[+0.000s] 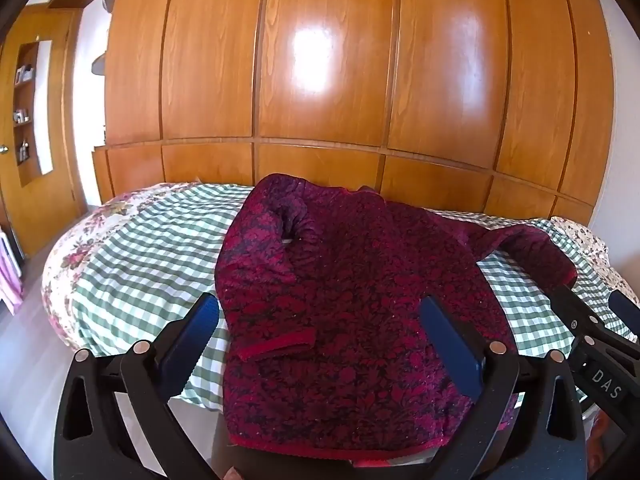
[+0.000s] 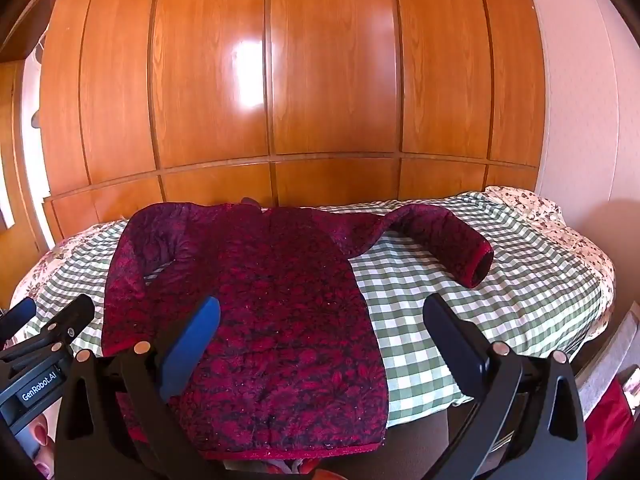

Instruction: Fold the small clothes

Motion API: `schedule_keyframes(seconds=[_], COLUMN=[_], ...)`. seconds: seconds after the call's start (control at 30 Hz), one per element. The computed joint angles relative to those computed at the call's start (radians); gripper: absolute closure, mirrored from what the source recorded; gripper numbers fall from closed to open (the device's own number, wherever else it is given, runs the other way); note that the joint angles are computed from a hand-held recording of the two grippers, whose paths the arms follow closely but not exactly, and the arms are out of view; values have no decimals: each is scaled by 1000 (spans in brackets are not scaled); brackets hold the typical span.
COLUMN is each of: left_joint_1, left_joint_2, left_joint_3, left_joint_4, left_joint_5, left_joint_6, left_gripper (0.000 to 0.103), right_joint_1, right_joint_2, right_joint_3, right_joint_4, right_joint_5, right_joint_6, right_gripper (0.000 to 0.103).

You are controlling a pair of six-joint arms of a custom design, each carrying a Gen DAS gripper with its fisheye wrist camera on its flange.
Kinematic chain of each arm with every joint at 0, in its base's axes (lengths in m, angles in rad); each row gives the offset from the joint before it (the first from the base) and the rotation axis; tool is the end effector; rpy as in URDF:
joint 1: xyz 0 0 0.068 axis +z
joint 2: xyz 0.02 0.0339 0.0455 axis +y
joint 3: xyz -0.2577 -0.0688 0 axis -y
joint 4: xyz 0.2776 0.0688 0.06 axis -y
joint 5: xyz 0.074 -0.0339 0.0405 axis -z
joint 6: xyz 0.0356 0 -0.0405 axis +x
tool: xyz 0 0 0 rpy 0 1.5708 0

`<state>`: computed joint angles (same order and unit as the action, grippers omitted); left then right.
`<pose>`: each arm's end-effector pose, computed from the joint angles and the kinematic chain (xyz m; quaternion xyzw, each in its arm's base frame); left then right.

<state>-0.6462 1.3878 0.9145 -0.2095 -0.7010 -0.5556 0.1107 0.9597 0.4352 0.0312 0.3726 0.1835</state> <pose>0.2741 -0.1780 0.2299 -0.1089 0.8539 0.0277 0.5081 0.2368 0.0133 0.1867 0.1257 0.8395 -0.0834 0.5220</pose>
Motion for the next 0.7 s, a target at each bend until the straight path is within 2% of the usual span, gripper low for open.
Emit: schedule_keyframes(seconds=[0.7], left_joint_1=[-1], left_joint_2=[-7], left_joint_3=[-18], left_joint_4=[11], left_joint_5=[2], left_joint_6=[0], left_gripper=[3], right_joint_1=[-8], right_joint_2=[26], right_joint_3=[35], right_joint_4=[-33], right_joint_5=[-23], right_joint_6=[1], right_gripper=[2])
